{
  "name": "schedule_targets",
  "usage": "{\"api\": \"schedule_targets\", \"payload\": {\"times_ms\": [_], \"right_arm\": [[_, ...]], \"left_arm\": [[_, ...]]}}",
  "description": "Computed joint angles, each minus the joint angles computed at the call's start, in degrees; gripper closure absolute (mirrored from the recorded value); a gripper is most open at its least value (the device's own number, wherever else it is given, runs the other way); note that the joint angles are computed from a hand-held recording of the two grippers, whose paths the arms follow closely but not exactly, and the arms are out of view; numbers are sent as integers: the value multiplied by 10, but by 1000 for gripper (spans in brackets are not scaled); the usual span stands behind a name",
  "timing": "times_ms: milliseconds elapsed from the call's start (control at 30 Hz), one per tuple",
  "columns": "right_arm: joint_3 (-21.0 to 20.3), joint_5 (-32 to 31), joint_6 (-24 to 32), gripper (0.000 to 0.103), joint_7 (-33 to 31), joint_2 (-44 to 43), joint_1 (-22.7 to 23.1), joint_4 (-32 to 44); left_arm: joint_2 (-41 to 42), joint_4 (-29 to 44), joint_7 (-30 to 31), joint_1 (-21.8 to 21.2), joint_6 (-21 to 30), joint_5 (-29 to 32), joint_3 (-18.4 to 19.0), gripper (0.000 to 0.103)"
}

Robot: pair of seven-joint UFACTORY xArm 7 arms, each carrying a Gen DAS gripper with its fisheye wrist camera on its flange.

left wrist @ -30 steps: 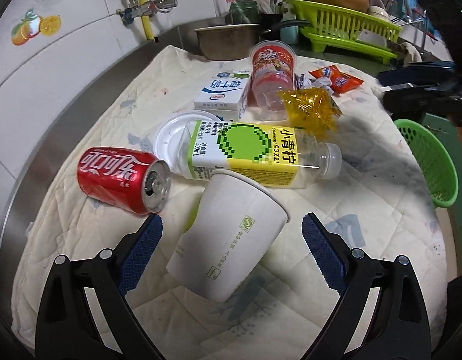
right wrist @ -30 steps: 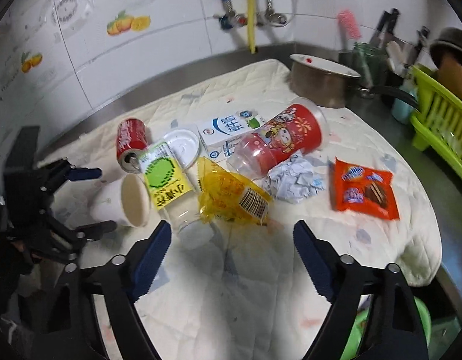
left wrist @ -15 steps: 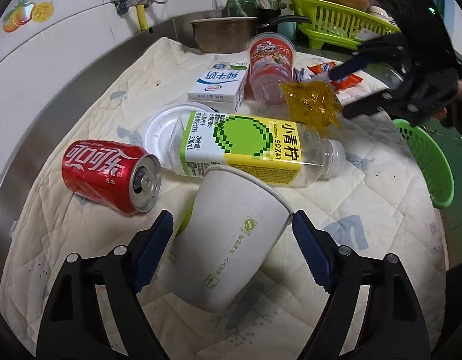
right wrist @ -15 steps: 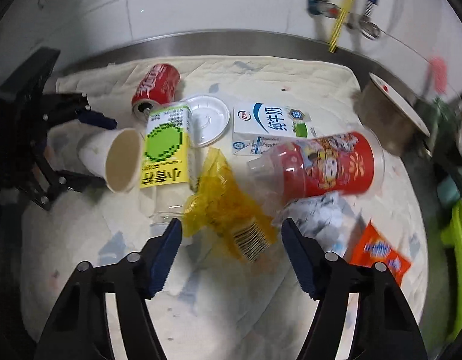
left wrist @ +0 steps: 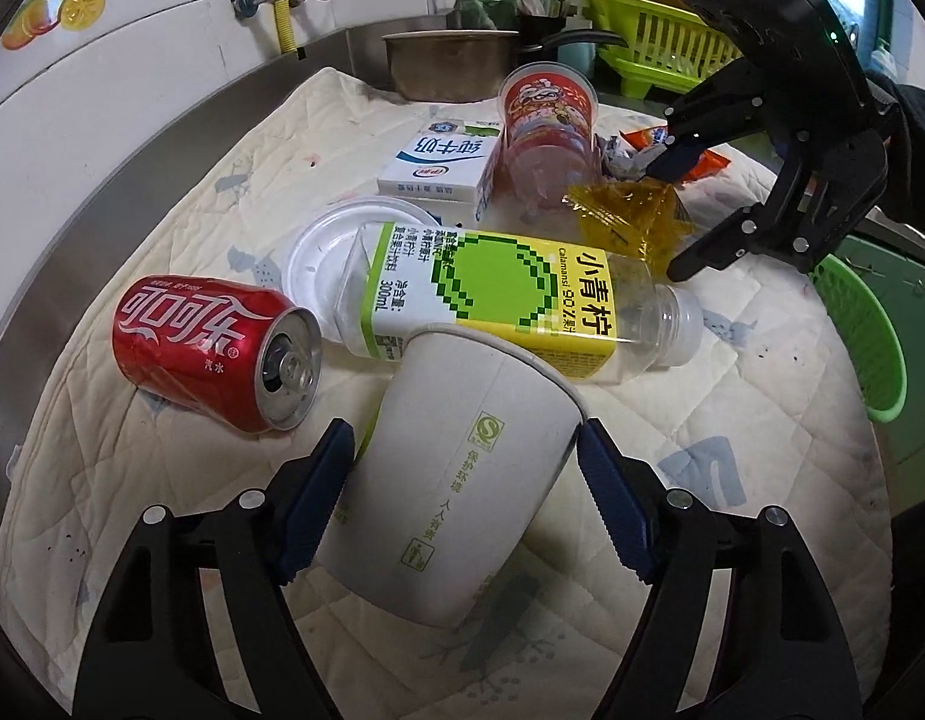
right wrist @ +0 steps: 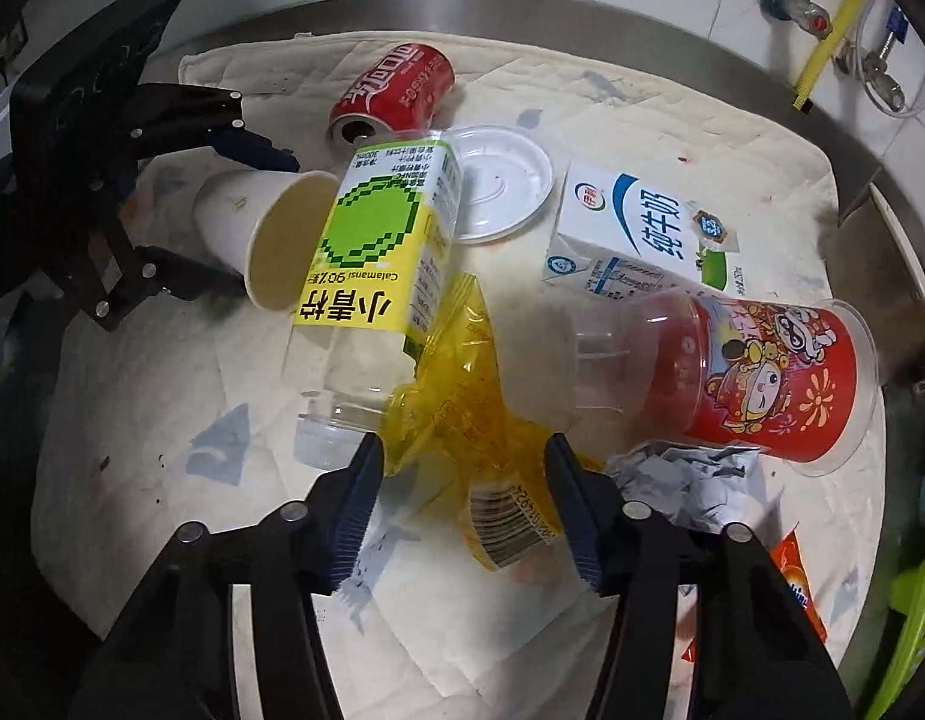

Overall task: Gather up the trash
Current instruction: 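Close the right gripper on the yellow wrapper while the left gripper grasps the white paper cup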

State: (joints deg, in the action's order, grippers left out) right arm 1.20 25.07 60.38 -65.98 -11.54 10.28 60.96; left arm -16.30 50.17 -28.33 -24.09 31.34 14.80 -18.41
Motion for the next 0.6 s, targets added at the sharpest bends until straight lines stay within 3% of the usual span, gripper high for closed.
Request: {"api": "schedule_targets", "payload": {"times_ms": [333,600], "right_arm": [[-4,-1,-4,72,17,-24,-2,-25],[-12,30,-42,79,103,-88,2,-87]], "left_arm": [[-5,-5,-11,3,-6,3,-2,31],[-19,-14,-46,8,-10,4,-9,40]]}}
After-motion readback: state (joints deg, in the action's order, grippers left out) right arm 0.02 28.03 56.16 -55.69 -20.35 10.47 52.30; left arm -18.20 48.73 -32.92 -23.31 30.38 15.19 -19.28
